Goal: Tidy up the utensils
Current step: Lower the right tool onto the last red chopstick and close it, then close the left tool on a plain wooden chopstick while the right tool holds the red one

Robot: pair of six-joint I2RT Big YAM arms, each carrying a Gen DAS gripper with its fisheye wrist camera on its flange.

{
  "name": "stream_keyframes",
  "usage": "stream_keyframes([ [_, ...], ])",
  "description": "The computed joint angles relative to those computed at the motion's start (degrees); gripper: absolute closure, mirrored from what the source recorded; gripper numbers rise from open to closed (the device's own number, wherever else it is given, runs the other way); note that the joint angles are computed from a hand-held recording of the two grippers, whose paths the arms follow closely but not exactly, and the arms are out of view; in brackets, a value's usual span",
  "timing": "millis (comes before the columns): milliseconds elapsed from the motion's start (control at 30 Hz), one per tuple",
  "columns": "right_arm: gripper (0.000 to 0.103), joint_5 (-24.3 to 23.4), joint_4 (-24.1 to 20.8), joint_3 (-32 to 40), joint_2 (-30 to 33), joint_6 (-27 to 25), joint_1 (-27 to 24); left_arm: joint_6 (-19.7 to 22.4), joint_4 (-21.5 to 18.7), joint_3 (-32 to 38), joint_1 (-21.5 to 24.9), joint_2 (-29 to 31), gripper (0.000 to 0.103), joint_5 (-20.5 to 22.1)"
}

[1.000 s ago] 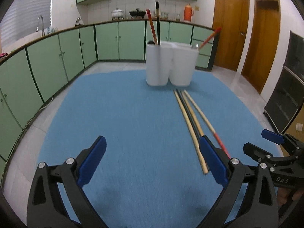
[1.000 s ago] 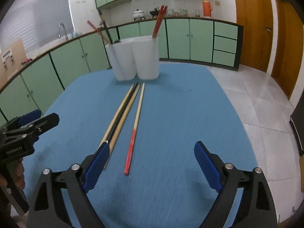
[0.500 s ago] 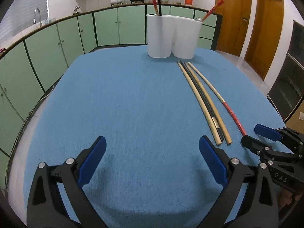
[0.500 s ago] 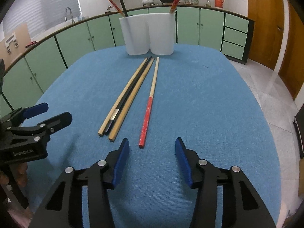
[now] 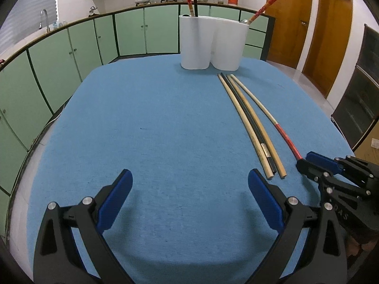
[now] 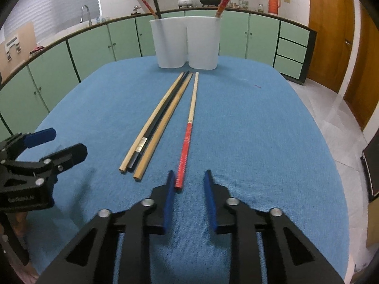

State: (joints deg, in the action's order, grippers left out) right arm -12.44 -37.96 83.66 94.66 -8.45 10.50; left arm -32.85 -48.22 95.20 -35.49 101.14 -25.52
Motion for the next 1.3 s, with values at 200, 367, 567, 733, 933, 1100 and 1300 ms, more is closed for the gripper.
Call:
stream_keyframes([
  [200,0.097,-0.7,-0.9,0.7,0.4,1.1,-0.8,1.1,0.1,1.3,-0.6,1.0,0.008,2.3],
  [367,0.097,-1.5,-1.5,0.8,0.1,2.1,-2.2,2.0,-0.9,4.4,-1.1,3.4,0.008,4.3],
  [567,0.097,-2.4,-1.4,0.5,-0.1,3.0,-3.4,2.9,-3.8,9.3,-1.2,7.0,0.008,5.6],
  [733,0.097,-2.9,-1.1,0.4,-0.1,2.7,-3.4,1.7,-5.8,11.3,-0.7,8.3,0.008,5.9],
  [933,0.097,-3.0,-1.3,0.2,-0.2,2.9,-3.4,0.9,-6.7,11.3,-0.3,8.3,0.008,5.5],
  [1100,0.097,-2.9,-1.4,0.3,-0.2,2.9,-3.5,-0.2,-6.8,10.4,0.0,7.6,0.008,4.7],
  [1300,0.097,-3.1,-1.3,0.2,-0.2,3.0,-3.5,-0.6,-6.4,10.3,-0.2,7.2,0.008,4.3],
])
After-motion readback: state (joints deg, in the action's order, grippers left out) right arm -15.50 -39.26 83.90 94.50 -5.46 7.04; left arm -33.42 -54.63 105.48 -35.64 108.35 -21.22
